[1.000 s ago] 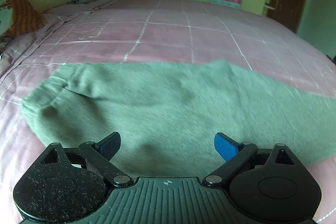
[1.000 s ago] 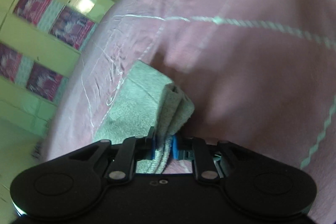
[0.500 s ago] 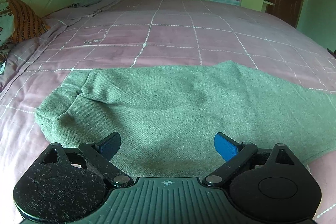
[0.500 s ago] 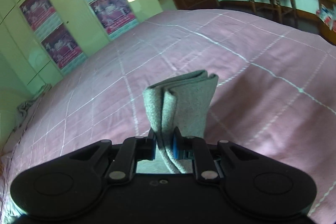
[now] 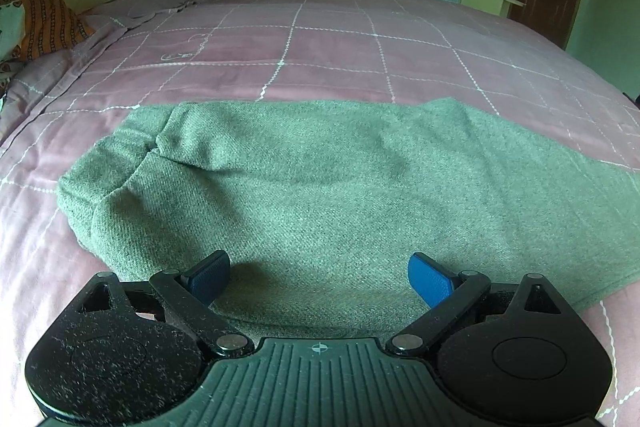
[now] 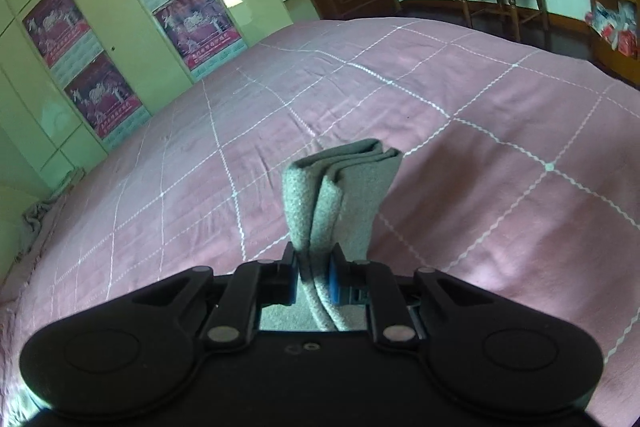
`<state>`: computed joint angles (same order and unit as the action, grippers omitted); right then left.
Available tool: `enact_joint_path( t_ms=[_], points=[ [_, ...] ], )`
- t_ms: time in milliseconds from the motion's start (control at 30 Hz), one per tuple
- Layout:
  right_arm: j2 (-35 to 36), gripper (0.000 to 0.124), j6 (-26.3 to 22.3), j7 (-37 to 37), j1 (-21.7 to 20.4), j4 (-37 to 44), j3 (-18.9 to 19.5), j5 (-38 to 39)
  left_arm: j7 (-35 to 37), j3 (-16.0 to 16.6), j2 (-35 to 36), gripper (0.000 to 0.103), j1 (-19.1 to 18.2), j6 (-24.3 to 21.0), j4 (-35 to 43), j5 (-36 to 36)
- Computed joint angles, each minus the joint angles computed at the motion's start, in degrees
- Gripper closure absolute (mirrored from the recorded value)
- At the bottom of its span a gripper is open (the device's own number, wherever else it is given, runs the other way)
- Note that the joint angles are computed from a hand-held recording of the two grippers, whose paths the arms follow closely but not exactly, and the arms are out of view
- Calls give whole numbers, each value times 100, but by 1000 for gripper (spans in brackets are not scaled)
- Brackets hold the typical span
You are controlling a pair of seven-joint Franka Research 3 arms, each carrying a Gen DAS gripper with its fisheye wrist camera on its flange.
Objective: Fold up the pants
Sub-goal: 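Carry the held pant leg with the right gripper over onto the other leg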
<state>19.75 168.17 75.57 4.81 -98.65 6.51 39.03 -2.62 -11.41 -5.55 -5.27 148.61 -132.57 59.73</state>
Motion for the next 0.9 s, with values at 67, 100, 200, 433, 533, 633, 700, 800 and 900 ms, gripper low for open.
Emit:
enact_joint_path(
  t_ms=[67, 100, 200, 433, 533, 633, 700, 800, 900],
  points=[
    [-6, 110, 23, -196, -53, 13, 127, 119, 19, 20, -16, 8, 13, 60, -10, -30],
    [-8, 110, 43, -275, -51, 19, 173, 168, 18, 28, -32, 8, 23, 81, -25, -38],
    [14, 109, 57, -428, 23, 68, 255, 247, 10, 24, -115, 8, 49, 64, -78, -46],
    [131, 109, -187, -1050, 465, 280, 546, 2, -143, 10, -420, 8, 193, 149, -335, 4],
    [272, 109, -532, -1329, 726, 474, 723, 7, -142, -9, -596, 8, 248, 215, -479, -18],
    [392, 109, -1047, -1609, 1003, 565, 858, -21, -176, -34, -779, 8, 321, 361, -639, -48],
    [383, 109, -1095, -1908, 1259, 423, 873, -184, -137, -77, -877, 8, 361, 351, -711, -76],
    [246, 110, -975, -2478, 1494, 83, 964, -195, -171, -124, -1040, 8, 433, 358, -846, -79],
    [25, 108, -271, -2593, 1997, -465, 708, -802, -291, -171, -1148, 8, 516, 397, -964, -58]
  ],
)
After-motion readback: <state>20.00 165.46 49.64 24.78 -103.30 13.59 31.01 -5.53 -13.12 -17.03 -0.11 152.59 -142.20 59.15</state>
